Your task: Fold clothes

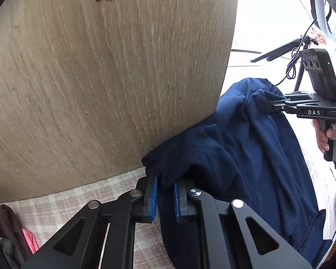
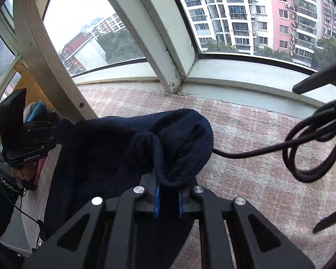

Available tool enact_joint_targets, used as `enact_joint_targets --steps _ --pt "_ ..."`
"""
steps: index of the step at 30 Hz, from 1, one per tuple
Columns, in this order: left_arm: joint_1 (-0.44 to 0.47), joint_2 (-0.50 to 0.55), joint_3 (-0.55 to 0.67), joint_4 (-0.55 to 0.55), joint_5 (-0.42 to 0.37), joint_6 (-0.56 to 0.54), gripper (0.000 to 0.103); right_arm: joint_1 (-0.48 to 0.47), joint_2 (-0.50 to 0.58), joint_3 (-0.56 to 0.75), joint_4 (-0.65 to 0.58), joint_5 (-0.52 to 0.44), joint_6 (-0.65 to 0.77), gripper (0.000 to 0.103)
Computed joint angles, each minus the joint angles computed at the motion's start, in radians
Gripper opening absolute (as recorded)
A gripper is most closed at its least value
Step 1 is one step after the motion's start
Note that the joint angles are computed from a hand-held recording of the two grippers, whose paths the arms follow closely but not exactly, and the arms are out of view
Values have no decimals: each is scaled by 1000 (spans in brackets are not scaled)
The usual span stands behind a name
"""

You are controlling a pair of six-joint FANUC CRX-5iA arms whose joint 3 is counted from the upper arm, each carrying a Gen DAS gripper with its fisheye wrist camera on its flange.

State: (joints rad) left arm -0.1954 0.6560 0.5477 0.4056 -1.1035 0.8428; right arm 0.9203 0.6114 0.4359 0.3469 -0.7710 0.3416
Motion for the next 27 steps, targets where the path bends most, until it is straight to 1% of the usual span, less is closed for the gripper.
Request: enact_joint_targets --steps 2,6,7,12,16,18,21,23,24,25,26,27 --pt "8 -36 -44 30 15 -26 9 7 -35 -48 37 53 -57 11" --pt "25 -124 -136 76 41 -77 9 35 -87 -101 128 96 -154 11" --pt "29 -147 -158 82 51 -88 9 45 -96 -105 150 93 -172 11" --pt "60 -282 -300 133 76 -187 9 130 -125 -93 281 -5 -215 11" --pt "90 -387 -408 163 85 -255 9 218 -160 -118 365 -75 -266 11" --pt "111 -438 -470 173 89 -295 9 274 -165 -112 388 -147 -270 11" --pt "135 -521 -598 182 69 -340 9 354 -167 -129 399 -219 -311 11" --pt "149 -580 -688 183 53 -367 10 398 -170 -160 374 -210 -354 11" --pt "158 -599 -717 148 26 -364 14 420 -168 -166 352 -211 -362 13" --pt "168 -616 -742 106 -3 -358 17 443 -142 -131 289 -254 -318 14" --pt "176 -632 -767 65 -31 -352 17 463 -113 -89 226 -300 -273 16" --pt "184 -647 -791 24 -58 -347 17 479 -111 -84 202 -324 -281 17"
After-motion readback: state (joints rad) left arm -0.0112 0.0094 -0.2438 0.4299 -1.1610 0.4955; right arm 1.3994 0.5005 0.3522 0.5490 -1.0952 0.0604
